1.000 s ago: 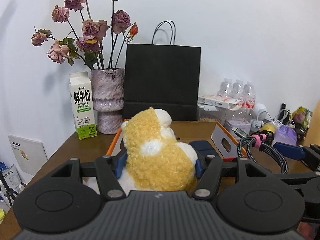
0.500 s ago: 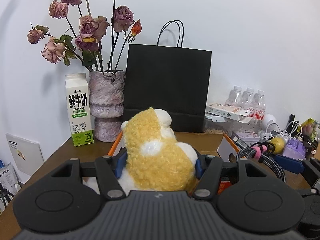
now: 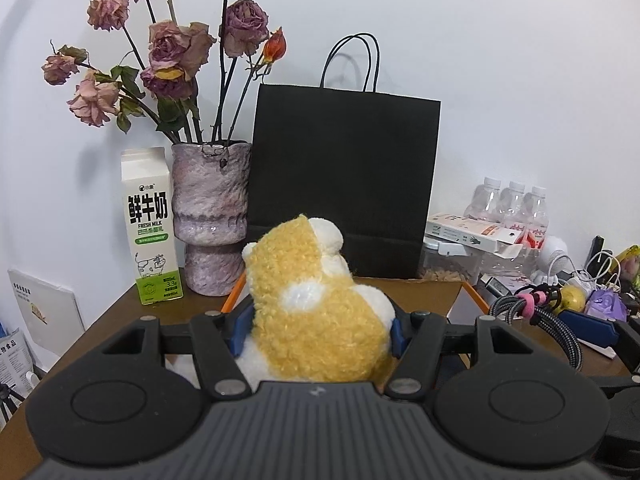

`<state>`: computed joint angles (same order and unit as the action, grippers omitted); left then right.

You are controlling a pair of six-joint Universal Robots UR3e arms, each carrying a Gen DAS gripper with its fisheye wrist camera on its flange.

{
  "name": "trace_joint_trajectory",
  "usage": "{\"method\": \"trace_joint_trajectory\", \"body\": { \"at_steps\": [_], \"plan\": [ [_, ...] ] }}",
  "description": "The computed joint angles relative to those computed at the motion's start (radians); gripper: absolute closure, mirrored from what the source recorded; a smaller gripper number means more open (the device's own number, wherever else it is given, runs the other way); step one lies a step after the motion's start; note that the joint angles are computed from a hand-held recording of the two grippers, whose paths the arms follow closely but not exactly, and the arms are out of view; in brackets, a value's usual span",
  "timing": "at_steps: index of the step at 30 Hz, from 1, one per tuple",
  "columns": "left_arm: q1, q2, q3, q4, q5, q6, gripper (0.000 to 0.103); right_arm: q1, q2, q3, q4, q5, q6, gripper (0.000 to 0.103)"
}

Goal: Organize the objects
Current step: 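Carry the plush sheep toward the box with the left tool while the right tool carries the cable there, then release the plush sheep into the box with the left tool while the right tool drops the cable in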

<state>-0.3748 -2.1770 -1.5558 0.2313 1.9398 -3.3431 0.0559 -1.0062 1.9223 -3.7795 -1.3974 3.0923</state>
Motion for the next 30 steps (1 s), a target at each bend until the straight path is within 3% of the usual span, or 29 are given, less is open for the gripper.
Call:
{"method": "trace_joint_trajectory", "body": {
  "at_steps": [30],
  "plan": [
    [0.097, -0.232, 0.346, -0.154, -0.075, 0.015, 0.040, -0.002, 0.242, -0.417, 0.255, 0.006, -0.026, 0.014]
  ]
}}
